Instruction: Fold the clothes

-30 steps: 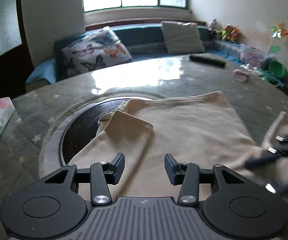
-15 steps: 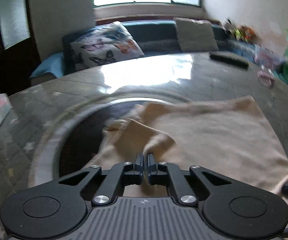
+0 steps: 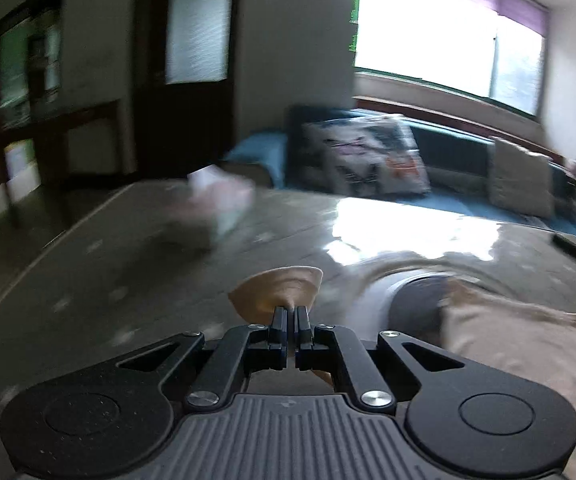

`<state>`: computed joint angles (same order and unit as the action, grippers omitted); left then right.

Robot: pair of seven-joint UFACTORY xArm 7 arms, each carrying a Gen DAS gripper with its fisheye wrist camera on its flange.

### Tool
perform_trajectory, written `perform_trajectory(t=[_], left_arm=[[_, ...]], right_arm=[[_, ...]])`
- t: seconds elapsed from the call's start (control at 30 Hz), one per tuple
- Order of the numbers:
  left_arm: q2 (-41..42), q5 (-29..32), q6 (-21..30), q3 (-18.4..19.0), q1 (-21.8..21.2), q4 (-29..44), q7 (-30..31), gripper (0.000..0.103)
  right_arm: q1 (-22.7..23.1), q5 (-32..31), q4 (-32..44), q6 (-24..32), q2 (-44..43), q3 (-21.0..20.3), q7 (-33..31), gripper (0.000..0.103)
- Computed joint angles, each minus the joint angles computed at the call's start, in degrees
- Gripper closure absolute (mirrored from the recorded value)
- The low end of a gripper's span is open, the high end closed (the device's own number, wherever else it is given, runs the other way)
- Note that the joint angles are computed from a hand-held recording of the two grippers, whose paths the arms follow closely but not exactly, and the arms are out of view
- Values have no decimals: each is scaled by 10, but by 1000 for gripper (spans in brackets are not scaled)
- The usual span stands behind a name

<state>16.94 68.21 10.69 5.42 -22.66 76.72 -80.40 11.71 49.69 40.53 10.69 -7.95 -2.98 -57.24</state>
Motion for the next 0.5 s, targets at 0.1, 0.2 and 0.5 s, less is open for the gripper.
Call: perform_trajectory(t=[0.1, 0.2, 0.5], left_arm=[[-21, -9, 3, 3, 17, -44, 14, 99], [-30, 0, 19, -1, 30, -72, 24, 99], [-54, -9, 32, -23, 54, -104, 6, 97]], right_arm=[[-4, -15, 0, -3, 2, 4, 15, 44], [-7, -39, 0, -5, 2, 9, 38, 44], [0, -93, -11, -17, -6, 5, 90, 44]])
